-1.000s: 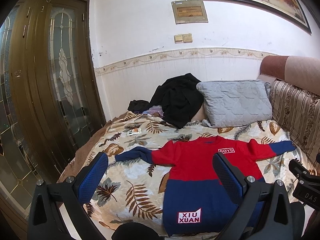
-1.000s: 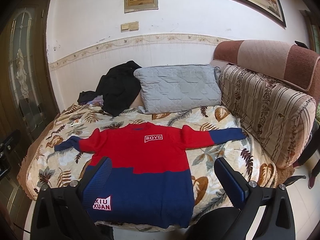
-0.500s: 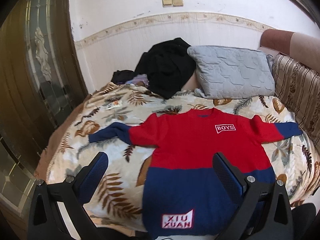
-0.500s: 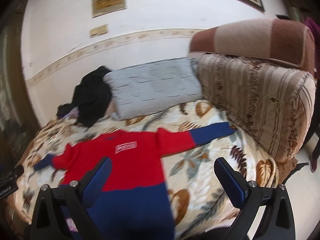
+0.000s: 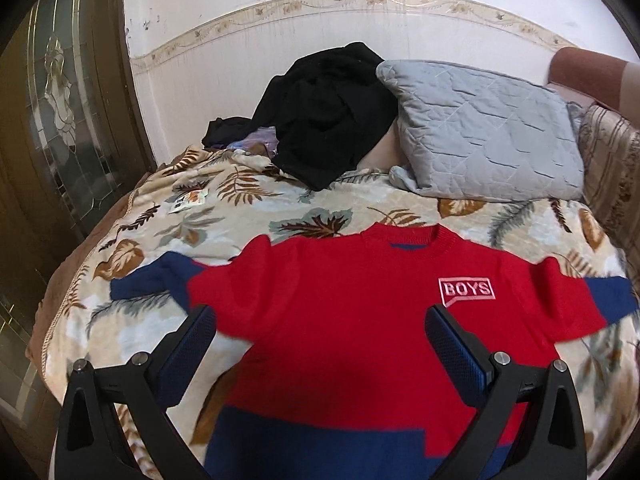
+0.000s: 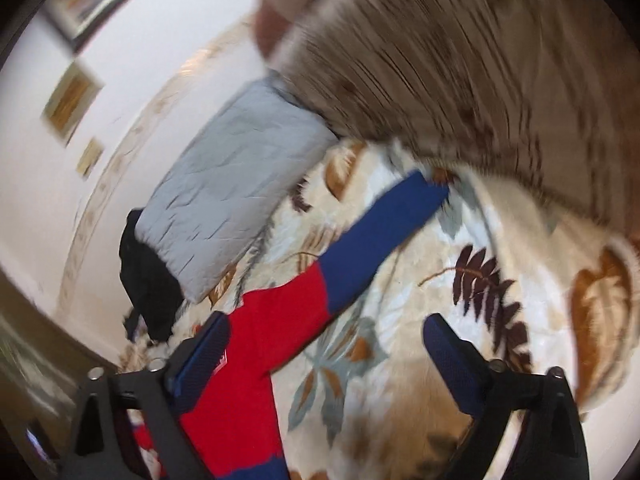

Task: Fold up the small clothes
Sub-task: 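Grasp the blue cuff of the sleeve nearest the right tool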

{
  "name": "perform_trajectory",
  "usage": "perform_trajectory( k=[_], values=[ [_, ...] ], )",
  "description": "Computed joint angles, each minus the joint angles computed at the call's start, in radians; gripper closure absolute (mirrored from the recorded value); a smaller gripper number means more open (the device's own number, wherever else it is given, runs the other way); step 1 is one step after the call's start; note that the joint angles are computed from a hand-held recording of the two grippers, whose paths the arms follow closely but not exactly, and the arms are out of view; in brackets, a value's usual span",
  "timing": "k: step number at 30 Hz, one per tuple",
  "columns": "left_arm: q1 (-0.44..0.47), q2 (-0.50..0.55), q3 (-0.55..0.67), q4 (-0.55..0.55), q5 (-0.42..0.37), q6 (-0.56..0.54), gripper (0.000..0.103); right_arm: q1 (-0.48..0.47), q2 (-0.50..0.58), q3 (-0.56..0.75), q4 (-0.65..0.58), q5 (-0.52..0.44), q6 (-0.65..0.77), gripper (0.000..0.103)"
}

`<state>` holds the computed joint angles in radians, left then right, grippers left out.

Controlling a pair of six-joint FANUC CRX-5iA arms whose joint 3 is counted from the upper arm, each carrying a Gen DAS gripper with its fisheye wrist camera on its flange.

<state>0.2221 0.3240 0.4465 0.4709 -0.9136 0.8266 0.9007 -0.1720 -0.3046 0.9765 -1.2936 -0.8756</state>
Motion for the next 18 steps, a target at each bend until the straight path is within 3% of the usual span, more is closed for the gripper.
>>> perform_trajectory(
  k=[4,7,9,13,18],
  values=[
    [-0.026,0.021,-0.021,-0.020,0.061,-0.015,0.000,-0.119,-0.073,-0.131,0.031,0.182,-0.151,0.022],
    [-0.040,0.066,0.040,-0.075,0.016,0.016,0.000,-0.210,-0.089,-0.193,0.041,0.278,-0.244,0.025],
    [-0.048,0.075,0.047,-0.093,0.032,0.020,0.000,-0.263,-0.098,-0.233,0.069,0.342,-0.307,0.030],
    [-0.055,0.076,0.035,-0.076,0.059,-0.004,0.000,-0.341,-0.087,-0.264,0.067,0.391,-0.380,0.036],
    [-0.067,0.078,0.022,-0.064,0.087,-0.033,0.000,-0.420,-0.069,-0.280,0.066,0.440,-0.387,0.064]
  ],
)
